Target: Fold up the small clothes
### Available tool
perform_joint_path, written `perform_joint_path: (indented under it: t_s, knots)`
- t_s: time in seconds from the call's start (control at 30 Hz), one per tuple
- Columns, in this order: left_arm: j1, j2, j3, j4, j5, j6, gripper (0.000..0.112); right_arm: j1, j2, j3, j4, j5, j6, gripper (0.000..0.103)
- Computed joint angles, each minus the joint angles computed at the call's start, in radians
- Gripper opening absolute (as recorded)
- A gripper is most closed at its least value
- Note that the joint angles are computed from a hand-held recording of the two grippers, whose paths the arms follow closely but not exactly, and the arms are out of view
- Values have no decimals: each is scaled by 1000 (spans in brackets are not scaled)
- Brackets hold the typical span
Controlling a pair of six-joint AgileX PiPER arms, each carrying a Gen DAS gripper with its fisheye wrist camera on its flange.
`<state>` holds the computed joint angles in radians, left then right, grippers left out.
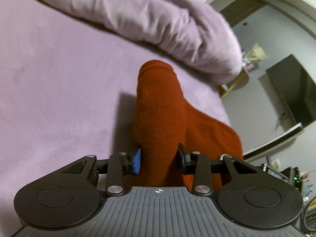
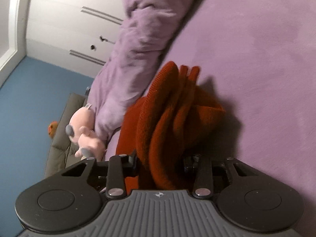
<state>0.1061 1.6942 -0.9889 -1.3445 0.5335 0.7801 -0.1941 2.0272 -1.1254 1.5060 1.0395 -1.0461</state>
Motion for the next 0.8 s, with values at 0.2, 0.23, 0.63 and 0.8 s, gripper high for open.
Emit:
perform_joint_path:
  t_s: [0.2, 0.23, 0.63, 0.8]
  knots:
    - [100, -237, 118, 262, -7, -210, 38, 132, -60, -9, -46, 44, 113, 37]
    - [123, -259, 129, 320, -4, -252, 38, 166, -52, -15, -45, 45, 130, 37]
    - [136, -324, 132, 829, -143, -635, 56, 488, -313, 37, -528, -624, 583, 53]
    - [27, -193, 18, 1091, -201, -905, 61, 592, -314, -80, -848, -678, 889, 53]
